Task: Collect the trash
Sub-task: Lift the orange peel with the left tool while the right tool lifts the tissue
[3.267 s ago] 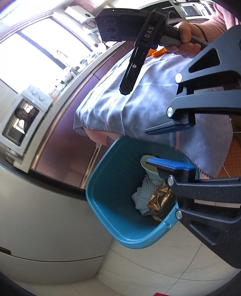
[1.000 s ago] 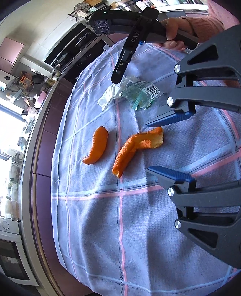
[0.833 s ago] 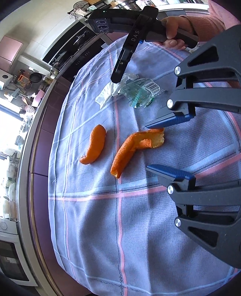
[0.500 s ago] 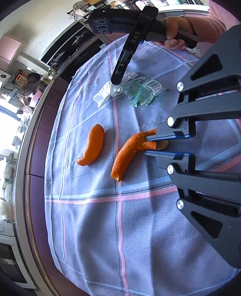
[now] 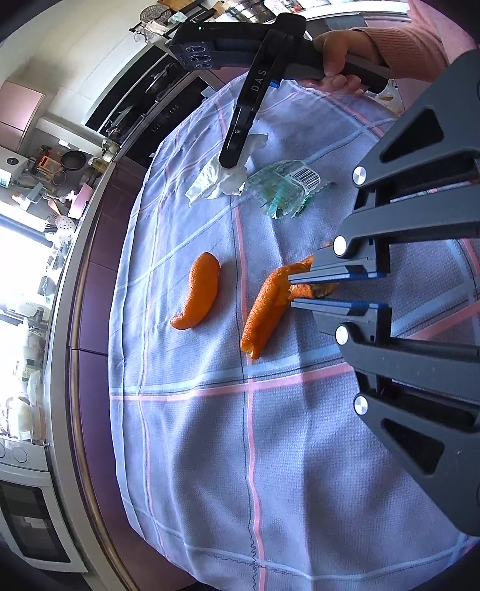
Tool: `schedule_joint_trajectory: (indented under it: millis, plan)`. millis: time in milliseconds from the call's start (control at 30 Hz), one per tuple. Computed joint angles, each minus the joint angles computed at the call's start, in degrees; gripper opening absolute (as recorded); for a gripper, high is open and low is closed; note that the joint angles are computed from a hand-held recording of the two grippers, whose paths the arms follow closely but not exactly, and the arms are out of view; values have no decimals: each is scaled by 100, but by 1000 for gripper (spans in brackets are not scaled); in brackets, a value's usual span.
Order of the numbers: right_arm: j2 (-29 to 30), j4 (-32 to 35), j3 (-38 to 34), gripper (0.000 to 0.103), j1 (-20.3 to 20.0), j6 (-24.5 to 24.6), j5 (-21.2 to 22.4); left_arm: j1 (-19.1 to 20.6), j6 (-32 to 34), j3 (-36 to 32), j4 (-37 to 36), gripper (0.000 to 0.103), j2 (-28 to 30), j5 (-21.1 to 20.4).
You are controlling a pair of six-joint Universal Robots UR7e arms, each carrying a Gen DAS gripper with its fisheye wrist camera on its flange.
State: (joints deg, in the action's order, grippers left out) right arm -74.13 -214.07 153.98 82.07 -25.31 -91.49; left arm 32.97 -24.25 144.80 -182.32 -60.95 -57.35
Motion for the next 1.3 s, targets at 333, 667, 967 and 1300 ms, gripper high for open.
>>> schedule_joint_trajectory:
  millis: [333,667,967,1300]
  plan:
    - [-160,-35,61,12,117,-40,228,-148,-144,297,81,8,-448,117]
    - [-92,24,46,12,180,-41,301,6,-164,440,275,40,-577,-121]
    - [-68,8,52,12,216,-26,349,-84,-182,489,95,16,-411,-28]
    - [111,25,-11,12,485,-18,481,-516,-312,697,222,12,-668,429]
